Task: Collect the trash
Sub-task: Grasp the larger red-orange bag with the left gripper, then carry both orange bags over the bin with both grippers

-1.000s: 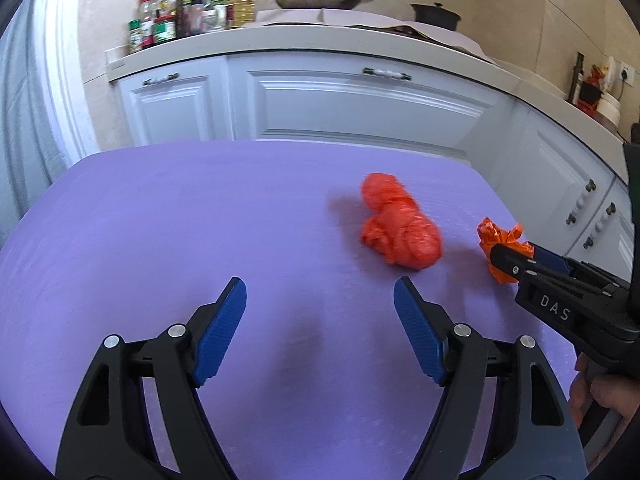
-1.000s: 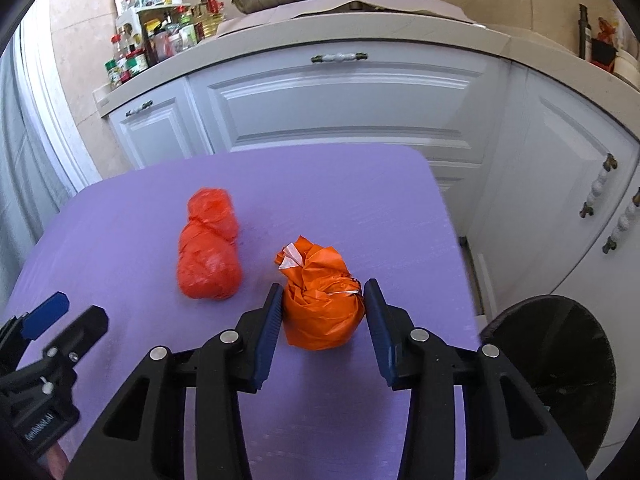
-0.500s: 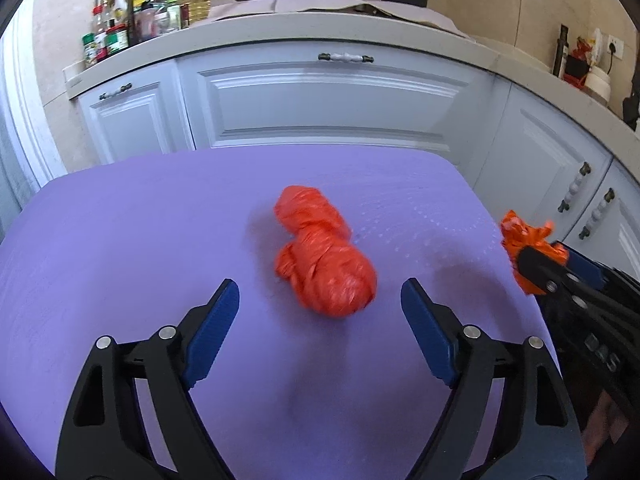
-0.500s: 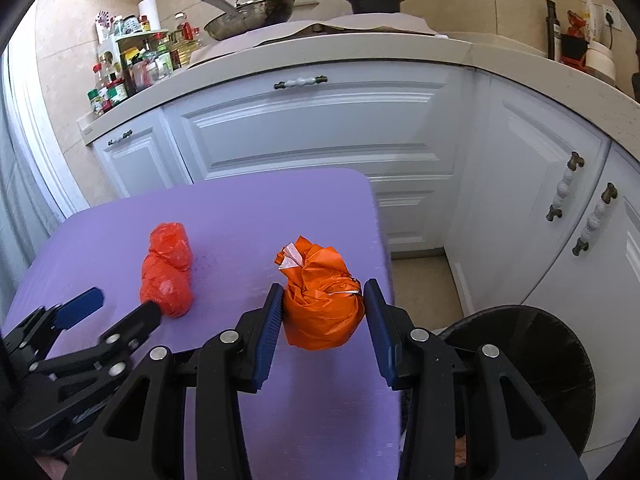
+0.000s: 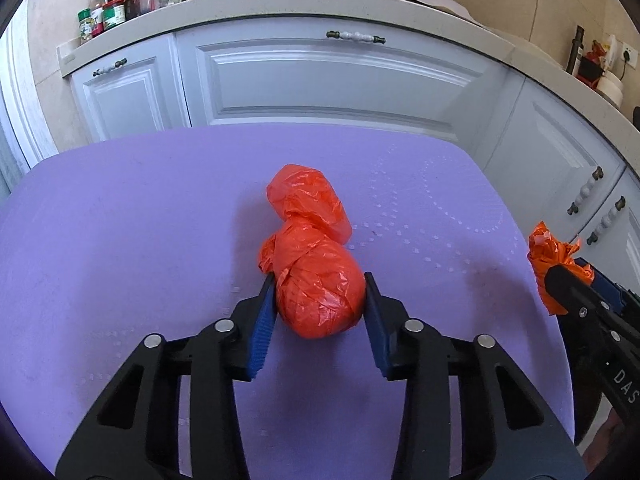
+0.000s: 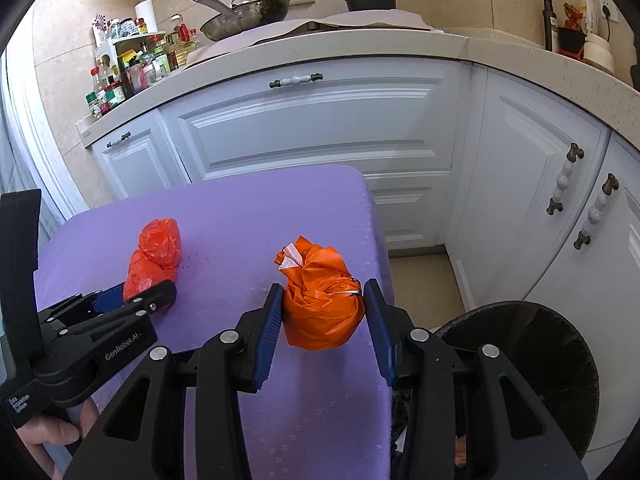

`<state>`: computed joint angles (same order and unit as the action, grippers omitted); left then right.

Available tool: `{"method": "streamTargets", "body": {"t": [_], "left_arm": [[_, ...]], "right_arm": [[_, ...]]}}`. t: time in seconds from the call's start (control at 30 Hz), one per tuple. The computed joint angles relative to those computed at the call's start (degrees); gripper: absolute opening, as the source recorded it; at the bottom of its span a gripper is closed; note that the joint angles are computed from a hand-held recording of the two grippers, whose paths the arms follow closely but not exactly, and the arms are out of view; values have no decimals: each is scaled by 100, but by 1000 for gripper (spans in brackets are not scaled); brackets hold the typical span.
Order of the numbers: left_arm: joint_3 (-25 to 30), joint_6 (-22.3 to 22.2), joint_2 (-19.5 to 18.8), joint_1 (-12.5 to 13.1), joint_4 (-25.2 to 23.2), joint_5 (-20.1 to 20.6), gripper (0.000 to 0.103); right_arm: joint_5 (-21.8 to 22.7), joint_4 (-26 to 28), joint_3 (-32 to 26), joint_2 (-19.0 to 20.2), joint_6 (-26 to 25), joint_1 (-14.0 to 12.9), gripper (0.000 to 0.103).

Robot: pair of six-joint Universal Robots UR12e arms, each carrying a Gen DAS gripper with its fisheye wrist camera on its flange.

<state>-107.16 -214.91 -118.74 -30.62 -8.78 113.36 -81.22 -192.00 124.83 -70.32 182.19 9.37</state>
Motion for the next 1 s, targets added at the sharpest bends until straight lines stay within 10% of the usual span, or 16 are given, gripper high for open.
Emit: {"method": "streamTargets", "body": {"t": [1.0], "left_arm": [[-1046,-141,811,-595,351,819,35]], "right_arm": [[72,-247,716,-525,-159,166,41]]}}
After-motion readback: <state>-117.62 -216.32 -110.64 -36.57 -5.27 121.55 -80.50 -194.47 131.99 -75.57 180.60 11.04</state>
